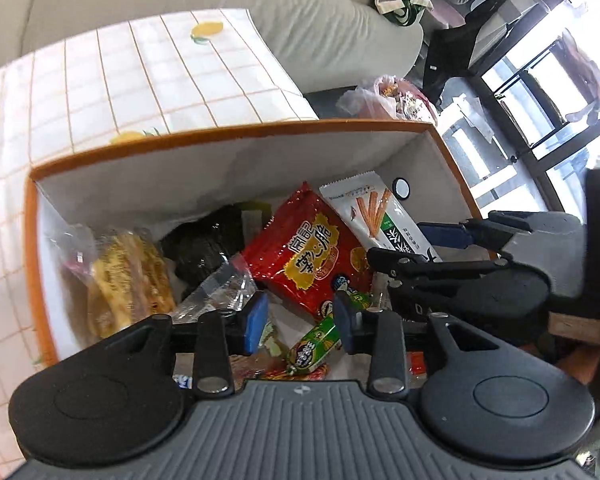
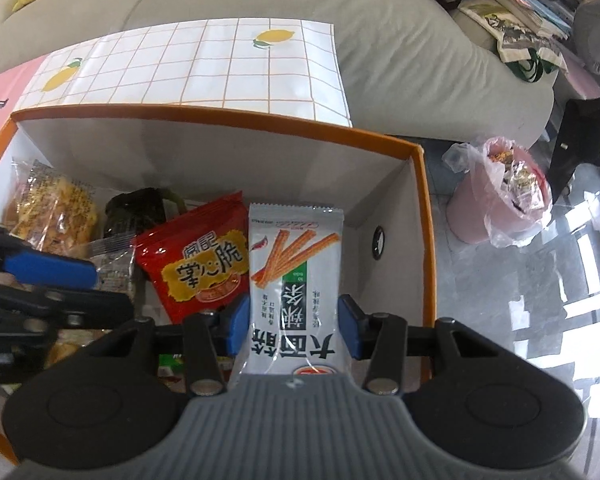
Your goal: Organize snacks
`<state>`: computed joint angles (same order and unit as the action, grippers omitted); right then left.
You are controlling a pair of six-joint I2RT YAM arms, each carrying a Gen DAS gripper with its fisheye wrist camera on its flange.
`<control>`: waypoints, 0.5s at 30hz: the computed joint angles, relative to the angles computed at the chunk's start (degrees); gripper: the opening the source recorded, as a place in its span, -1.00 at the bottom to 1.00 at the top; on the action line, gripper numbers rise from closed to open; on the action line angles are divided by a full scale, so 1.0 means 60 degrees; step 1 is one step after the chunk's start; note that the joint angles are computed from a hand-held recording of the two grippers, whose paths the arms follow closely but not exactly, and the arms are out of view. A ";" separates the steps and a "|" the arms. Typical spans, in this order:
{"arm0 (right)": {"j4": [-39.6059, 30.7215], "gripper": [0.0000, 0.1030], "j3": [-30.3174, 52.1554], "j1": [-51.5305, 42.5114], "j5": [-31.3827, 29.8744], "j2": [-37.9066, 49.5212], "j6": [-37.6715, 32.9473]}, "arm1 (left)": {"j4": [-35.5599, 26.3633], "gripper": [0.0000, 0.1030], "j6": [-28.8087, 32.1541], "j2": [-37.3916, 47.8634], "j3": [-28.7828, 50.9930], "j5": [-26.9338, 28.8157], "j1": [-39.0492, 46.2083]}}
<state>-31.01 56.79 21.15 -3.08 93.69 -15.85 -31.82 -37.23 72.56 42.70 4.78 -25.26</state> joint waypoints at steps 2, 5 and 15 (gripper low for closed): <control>0.0010 -0.09 0.0056 0.0034 0.0052 0.0076 0.0028 | -0.0377 -0.15 -0.0160 -0.0241 0.0089 -0.0279 -0.0241; -0.0035 -0.01 0.0094 0.0097 0.0140 0.0095 0.0121 | -0.0854 -0.15 -0.0226 -0.0637 0.0132 -0.0504 -0.0356; -0.0800 0.22 -0.0070 0.0215 0.0065 -0.1044 0.0456 | -0.2328 -0.12 -0.0453 -0.2222 0.0225 -0.1335 -0.0971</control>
